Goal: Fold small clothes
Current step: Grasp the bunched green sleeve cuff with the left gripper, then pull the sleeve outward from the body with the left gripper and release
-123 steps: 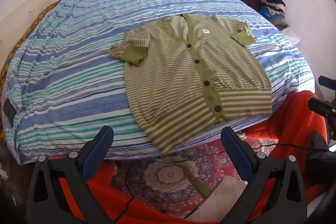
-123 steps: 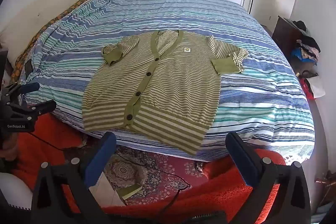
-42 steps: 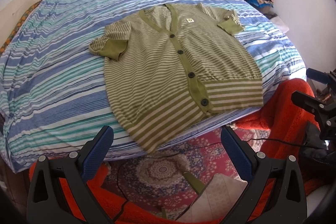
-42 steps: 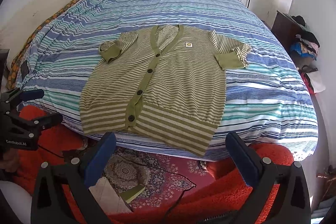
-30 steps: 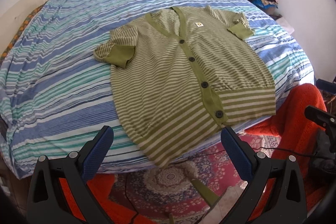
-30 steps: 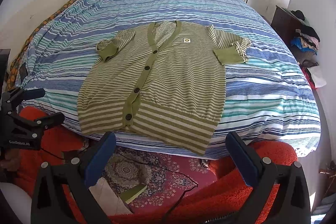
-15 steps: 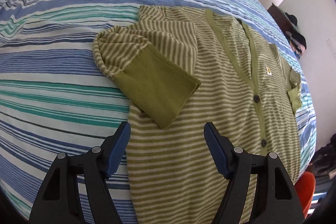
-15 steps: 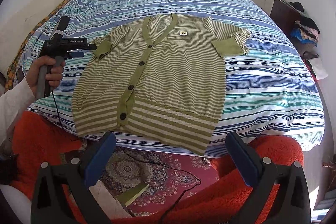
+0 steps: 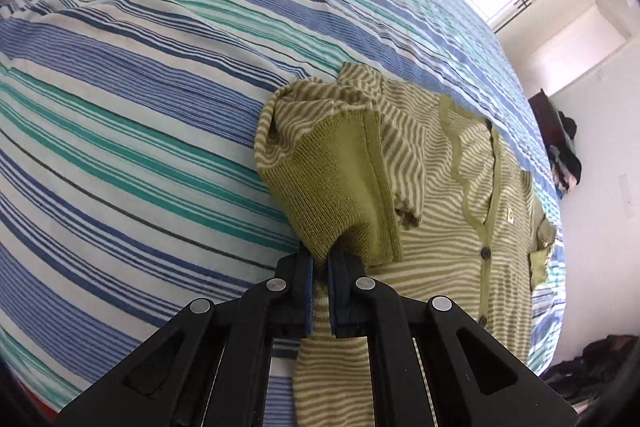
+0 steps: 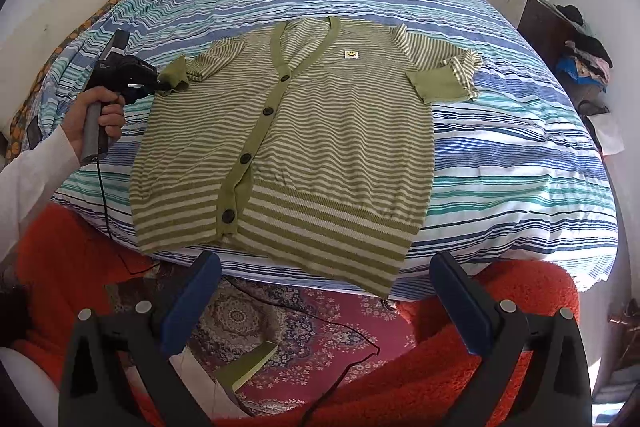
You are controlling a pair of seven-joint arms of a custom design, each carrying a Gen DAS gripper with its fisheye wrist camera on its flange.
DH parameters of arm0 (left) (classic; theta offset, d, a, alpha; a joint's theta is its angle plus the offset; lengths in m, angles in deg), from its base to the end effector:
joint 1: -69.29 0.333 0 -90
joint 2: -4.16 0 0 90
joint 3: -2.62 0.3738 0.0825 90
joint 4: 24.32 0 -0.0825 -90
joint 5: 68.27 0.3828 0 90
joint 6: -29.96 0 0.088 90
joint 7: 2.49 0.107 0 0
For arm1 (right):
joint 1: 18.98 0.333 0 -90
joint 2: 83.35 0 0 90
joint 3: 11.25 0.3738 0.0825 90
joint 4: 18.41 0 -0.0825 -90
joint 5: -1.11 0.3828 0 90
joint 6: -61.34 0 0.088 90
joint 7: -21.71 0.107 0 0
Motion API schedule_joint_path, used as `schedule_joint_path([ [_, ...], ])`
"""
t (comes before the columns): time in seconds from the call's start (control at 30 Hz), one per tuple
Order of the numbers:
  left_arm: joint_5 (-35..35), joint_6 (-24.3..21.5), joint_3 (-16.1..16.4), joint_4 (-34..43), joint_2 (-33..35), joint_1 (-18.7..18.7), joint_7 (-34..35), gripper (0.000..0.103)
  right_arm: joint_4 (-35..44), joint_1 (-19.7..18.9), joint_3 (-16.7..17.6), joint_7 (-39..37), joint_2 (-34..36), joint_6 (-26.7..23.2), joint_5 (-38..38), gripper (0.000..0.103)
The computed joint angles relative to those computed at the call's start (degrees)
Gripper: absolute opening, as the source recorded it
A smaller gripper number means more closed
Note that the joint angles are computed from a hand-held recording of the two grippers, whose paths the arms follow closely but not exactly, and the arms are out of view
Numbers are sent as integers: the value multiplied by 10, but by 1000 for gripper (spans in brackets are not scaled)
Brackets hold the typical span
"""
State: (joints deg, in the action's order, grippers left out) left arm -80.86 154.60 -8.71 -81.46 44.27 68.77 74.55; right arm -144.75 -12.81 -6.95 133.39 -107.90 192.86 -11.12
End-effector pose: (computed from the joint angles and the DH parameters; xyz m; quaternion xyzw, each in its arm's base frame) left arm 0.8120 -0.1120 0.5529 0.7345 -0.6144 0.2880 0.0035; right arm 0.4334 0.0828 0.6606 -0.6466 0.7109 -0.2197 0.1681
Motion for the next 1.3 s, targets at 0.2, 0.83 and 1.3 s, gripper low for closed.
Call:
schedule_joint_path([
  [0.2,48,-45,29,-80,-59,17,59,4,2,8,0,-15,8,1,4,103],
  [0.83,-112,46,-1,-152,-46,55,-7,8,12,28,13,-37,20,-5,-9,103],
  [1.3,221,-78,132,44,-41,56,-91,3,13,21,13,-20,22,-12,-19,103],
])
